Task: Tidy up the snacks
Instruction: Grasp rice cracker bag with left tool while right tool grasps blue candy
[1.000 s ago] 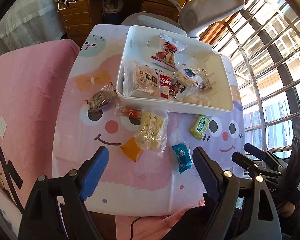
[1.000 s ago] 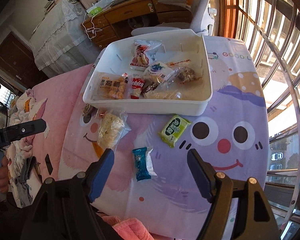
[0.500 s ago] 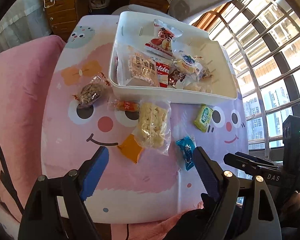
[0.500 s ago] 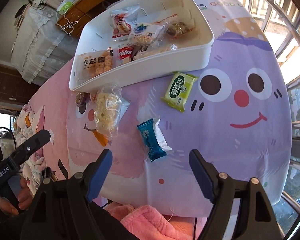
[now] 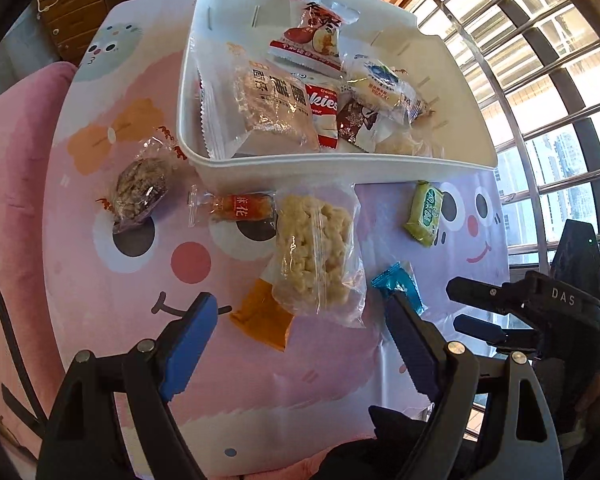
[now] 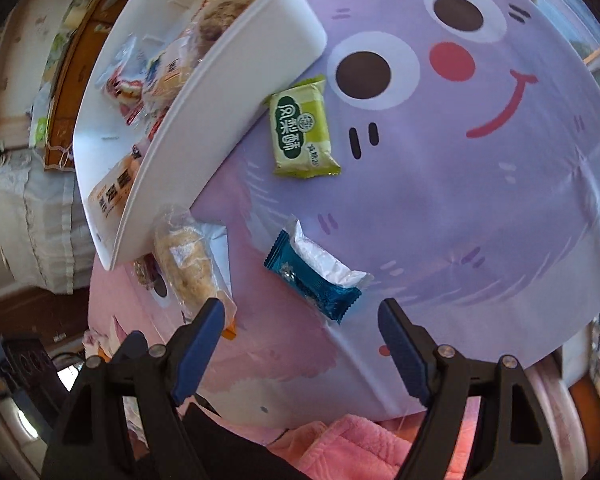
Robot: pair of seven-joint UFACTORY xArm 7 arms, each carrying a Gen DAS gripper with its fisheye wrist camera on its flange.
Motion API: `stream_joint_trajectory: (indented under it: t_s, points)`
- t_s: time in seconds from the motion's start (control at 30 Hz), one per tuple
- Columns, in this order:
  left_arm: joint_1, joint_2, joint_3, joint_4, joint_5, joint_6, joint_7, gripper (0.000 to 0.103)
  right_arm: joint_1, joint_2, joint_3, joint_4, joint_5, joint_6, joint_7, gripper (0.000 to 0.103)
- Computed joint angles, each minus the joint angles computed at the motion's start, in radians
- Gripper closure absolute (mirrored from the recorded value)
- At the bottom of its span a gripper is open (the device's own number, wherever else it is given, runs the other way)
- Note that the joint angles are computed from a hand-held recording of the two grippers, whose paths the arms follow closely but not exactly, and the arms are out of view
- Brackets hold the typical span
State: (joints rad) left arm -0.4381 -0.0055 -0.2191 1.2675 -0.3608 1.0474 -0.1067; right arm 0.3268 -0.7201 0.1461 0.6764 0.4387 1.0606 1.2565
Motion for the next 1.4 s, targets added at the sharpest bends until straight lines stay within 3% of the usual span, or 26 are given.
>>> stream_joint_trajectory:
  t_s: [0.27,0.5,0.9,1.07,1.4]
  points:
    - [0.0,0.097,-0.007,0.036,-0.011,-0.03,0.081,0.018,-0.037,-0.012,0.075,-0.055,-0.005,-0.073,0.293,0.023]
    - [-0.003,0.162,-0.017,0.063,-0.025,-0.037,0.109,0.018,-0.047,0.03,0.084,-0.028,-0.079,-0.036,0.457,0.023]
    - [0.001,0.236,-0.027,0.102,-0.055,-0.021,0.123,0.019,-0.037,0.154,0.049,0.052,-0.092,0.054,0.536,0.023]
    - [0.005,0.251,-0.034,0.108,-0.081,-0.016,0.147,0.03,-0.032,0.195,0.039,0.07,-0.081,0.068,0.529,0.024]
    - [0.009,0.233,-0.04,0.066,-0.146,-0.063,0.169,0.05,-0.02,0.238,0.038,0.085,-0.076,0.05,0.502,0.043]
